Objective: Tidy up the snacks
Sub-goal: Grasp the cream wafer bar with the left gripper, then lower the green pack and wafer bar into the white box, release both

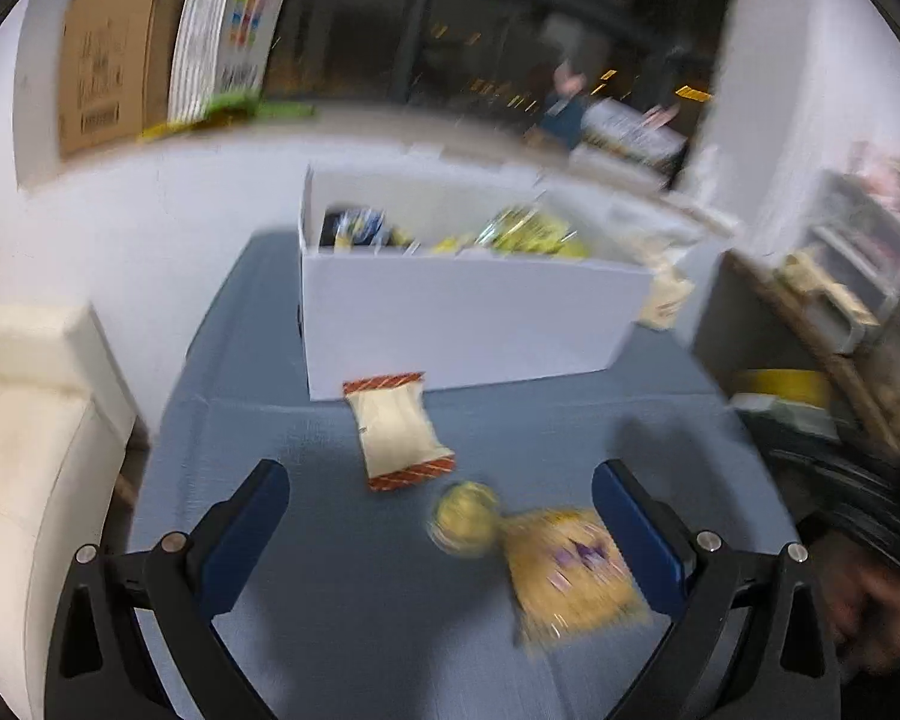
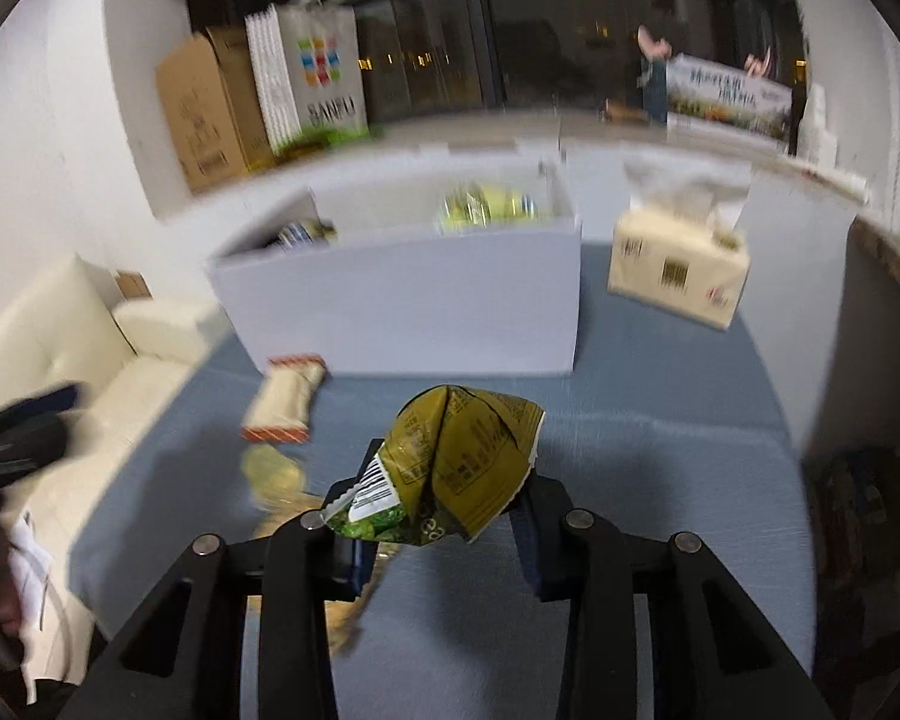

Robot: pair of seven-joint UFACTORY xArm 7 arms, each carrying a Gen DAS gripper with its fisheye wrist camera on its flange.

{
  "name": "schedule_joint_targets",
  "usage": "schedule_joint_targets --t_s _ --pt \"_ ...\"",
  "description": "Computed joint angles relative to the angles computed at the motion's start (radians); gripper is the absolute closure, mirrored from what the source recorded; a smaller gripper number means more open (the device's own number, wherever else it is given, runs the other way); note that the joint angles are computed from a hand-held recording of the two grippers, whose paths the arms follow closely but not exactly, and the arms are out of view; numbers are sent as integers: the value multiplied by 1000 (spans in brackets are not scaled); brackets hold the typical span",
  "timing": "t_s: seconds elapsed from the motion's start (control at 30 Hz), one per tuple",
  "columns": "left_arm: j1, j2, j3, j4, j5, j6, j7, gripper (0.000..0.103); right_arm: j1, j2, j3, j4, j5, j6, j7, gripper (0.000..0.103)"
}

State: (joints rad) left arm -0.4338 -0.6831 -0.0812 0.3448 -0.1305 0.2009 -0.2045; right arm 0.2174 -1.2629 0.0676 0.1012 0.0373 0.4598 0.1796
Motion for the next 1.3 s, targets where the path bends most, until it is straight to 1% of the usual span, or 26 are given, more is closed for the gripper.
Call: schedule_joint_targets --t_s 0.07,0.1,0.13,0.2,0.23,0.27,0.33,0.37,0.4,0.43,0.47,0.5,0.53,0.57,0.63,0.67,0.73,0.8,0.83,0.87,0.93,1.0,1.13,1.23,1.27,1.3 --pt "16 152 0 72 -2 -39 -9 0 -4 -92 16 -3 -9 44 7 63" --pt "63 220 -38 113 24 -37 -32 1 -2 -145 28 -3 -12 74 14 63" --pt "141 284 -104 157 85 -26 -90 1 3 -170 35 5 -14 93 19 63" --pt "208 376 -156 211 143 -33 -144 1 25 -251 37 3 -29 147 50 63" --pt "238 398 -179 227 182 -31 -185 2 15 -254 34 -2 -12 137 31 63" --pt "267 423 -201 241 228 -36 -227 2 20 -280 36 -4 -12 156 33 63" --pt "327 457 -247 268 339 -15 -325 8 28 -329 44 -13 -9 178 42 63" --pt "318 474 -237 278 350 -4 -335 20 37 -349 46 -17 -8 191 43 63" --pt "298 497 -220 289 345 9 -325 38 34 -356 40 -24 -10 189 38 63" --pt "285 508 -206 294 367 17 -338 47 37 -368 41 -28 -7 197 43 63" --pt "313 501 -231 284 432 4 -380 53 42 -372 38 -30 -5 203 41 63" --pt "300 489 -220 272 454 -3 -381 54 39 -375 33 -33 -6 204 38 63" --pt "245 480 -167 258 435 -15 -359 54 41 -387 37 -34 -5 215 39 63" --pt "230 463 -156 238 392 -31 -323 55 42 -391 37 -33 -5 221 38 63" --pt "175 405 -104 182 328 -73 -260 55 41 -403 36 -38 -4 227 38 63" --pt "123 358 -59 141 275 -101 -209 55 42 -397 39 -37 -1 225 42 63" --pt "101 255 -44 79 241 -120 -161 55 43 -402 39 -41 0 225 43 63" --pt "45 152 4 32 189 -129 -112 55 47 -408 34 -47 3 221 42 63" --pt "7 99 47 12 161 -134 -79 55 48 -397 31 -48 4 211 40 63" --pt "-17 51 73 3 144 -133 -50 55 48 -381 24 -47 6 199 36 63" --pt "-15 -26 73 5 126 -122 -18 55 51 -345 -3 -43 15 168 23 63" --pt "-66 -61 129 43 93 -106 38 55 55 -291 -31 -33 28 118 4 63" --pt "-105 -9 170 136 47 -125 122 55 84 -85 -92 36 57 -35 -61 63" --pt "-179 126 252 270 -5 -128 202 55 106 120 -131 137 76 -154 -115 63" --pt "-195 159 262 297 -25 -133 216 55 109 166 -134 161 108 -181 -145 63" --pt "-224 206 290 345 -48 -127 241 55 143 253 -177 212 99 -225 -154 63"
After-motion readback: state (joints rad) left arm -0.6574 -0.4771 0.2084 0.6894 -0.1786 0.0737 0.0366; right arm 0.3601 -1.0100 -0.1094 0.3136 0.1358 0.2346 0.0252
